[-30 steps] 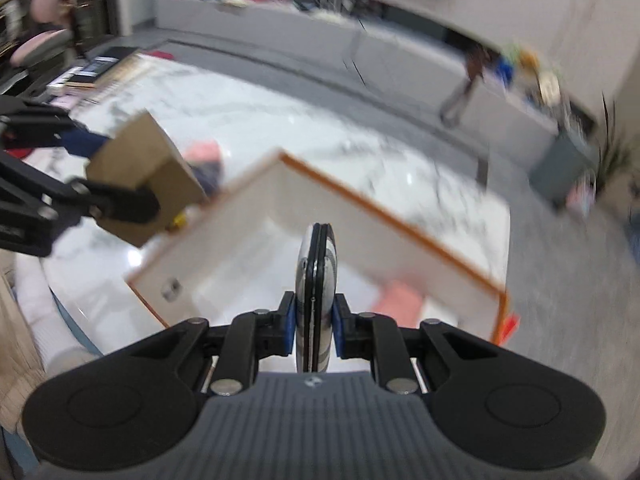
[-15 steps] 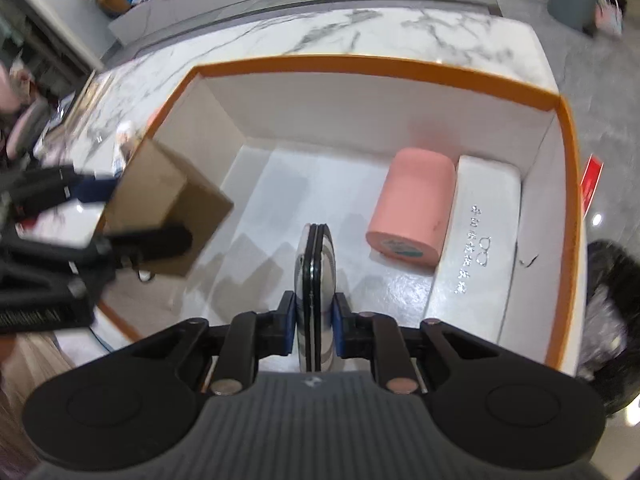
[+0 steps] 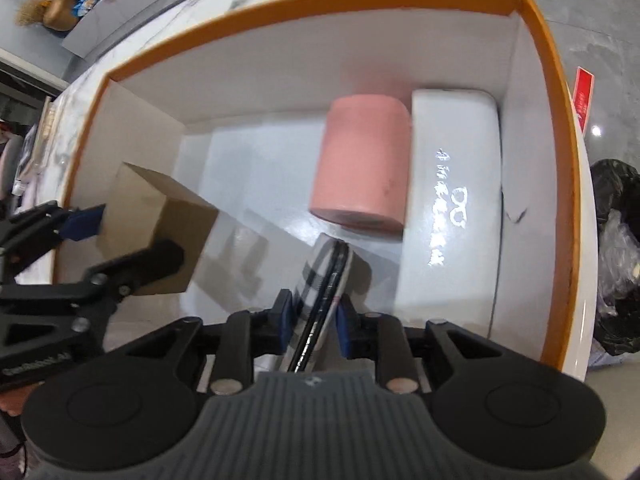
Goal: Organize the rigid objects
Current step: 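Carry the brown cube and plaid case over the orange box, then lower the brown cube and plaid case into the orange box and release both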
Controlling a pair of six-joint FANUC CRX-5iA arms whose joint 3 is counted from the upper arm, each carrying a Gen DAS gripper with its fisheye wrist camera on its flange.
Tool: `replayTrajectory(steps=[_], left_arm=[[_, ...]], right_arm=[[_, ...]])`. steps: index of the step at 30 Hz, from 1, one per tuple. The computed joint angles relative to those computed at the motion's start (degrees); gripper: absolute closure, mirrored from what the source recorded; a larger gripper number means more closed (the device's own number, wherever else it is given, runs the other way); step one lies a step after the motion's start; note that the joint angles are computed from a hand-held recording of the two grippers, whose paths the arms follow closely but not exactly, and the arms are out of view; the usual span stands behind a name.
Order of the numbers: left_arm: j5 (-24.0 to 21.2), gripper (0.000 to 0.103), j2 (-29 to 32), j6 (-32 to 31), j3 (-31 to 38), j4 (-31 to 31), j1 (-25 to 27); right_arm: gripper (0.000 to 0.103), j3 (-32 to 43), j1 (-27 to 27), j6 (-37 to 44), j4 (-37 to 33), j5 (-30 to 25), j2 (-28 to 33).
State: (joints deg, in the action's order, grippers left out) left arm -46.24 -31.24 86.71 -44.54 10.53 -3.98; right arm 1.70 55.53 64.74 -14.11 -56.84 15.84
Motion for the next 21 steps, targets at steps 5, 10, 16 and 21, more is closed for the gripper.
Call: replayTrajectory(steps=[5,10,16,21], left_arm=[[-0.1,0.033,0.8,0.6,0.1,-0.3,-0.1],[-0.3,0.033,1.3,0.5,0.1,0.1,-0.2],[-0.7,0.033,3.6,1.9,1.4,-1.4,-0.8],[0.8,0.033,8.7,4.1,4.4,-2.2,-1.9]], right_arm=[[0.075,-3.1,5.0,-1.3,10.2,2.4,-1.2],[0.078,-6.6,7.3,-5.9,19.7,3.4,-1.8],[0.078,-10.3,7.8,-8.5,22.0,7.1,-4.8],[0.078,-14.8,9.3,-9.5,27.5,12.5,-6.6]])
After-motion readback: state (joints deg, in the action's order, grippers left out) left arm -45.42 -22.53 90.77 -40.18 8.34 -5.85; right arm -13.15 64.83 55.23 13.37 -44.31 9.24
